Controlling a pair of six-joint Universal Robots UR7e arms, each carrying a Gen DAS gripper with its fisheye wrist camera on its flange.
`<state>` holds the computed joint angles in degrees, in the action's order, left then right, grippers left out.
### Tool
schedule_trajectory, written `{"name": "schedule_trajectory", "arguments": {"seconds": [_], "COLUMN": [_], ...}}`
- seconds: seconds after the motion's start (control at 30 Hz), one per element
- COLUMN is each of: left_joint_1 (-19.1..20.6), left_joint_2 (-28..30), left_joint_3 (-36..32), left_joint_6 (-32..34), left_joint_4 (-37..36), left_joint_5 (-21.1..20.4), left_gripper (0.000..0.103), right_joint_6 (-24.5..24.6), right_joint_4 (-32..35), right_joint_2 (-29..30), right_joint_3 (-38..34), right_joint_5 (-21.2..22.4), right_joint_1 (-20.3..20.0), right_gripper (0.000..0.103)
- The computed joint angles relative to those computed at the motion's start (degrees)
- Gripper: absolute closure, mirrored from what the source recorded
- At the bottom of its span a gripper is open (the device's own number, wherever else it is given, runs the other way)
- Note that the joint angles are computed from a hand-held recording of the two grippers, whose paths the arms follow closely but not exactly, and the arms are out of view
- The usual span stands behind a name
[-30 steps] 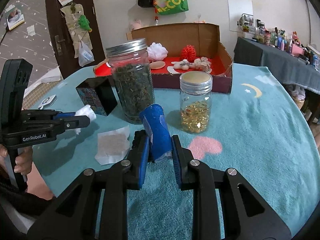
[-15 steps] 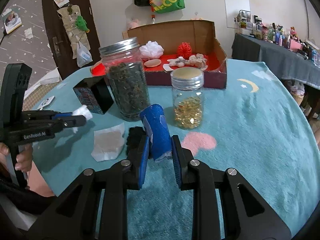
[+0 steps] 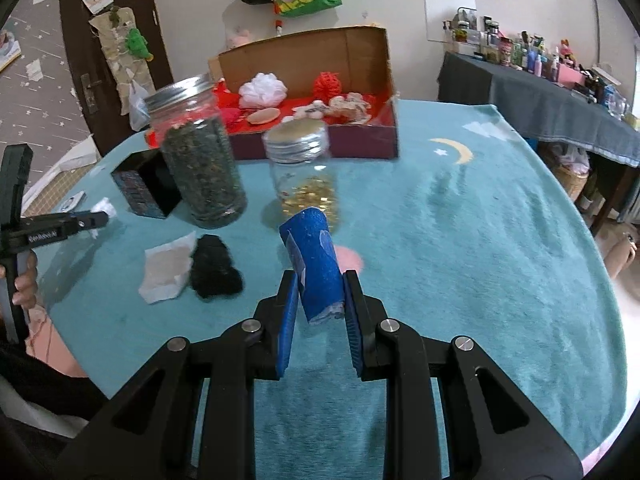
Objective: Organize soft objects
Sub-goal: 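Carry the cotton roll with the left tool while the right tool carries the blue sock into the box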
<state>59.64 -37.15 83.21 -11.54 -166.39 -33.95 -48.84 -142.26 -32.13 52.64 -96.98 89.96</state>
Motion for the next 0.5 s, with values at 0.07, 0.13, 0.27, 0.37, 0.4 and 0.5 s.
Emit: {"name": "schedule_trajectory", "arguments": {"seconds": [0.07,0.13,0.27,0.37,0.4,0.5], "left_joint_1": [0.4,0.9,1.8,2.7,3.1,3.8], "left_joint_2": [-0.1,0.2,1.2,1.7,1.9,2.2], "left_joint_3": [-0.6,-1.7,-4.3,-6.4,-7.3,-9.4], "left_joint_6": [0.1,1.0,3.9,6.7,8.2,11.5], "left_joint_4": [0.8,1.3,1.8,1.8,1.9,2.0], "left_joint_5": [0.4,0.8,1.4,0.5,0.1,-1.7], "left_gripper": [0.086,0.086,0.086,0.086,0.086,0.086], "right_joint_6": [0.4,0.9,2.2,2.6,2.6,2.2], "right_joint_4": [0.5,1.0,3.7,7.7,9.1,15.1], "right_joint_2": [0.7,1.4,3.4,6.0,6.9,11.2], "right_joint_3": [-1.5,-3.1,-7.8,-14.1,-16.1,-25.5], "right_joint_5": [-0.8,-1.2,-1.4,-0.9,-0.7,-0.1], "right_joint_1": [-0.1,-0.3,-0.6,-0.7,-0.7,-0.6], "right_gripper": [0.081,0.081,0.081,0.081,0.081,0.081]}}
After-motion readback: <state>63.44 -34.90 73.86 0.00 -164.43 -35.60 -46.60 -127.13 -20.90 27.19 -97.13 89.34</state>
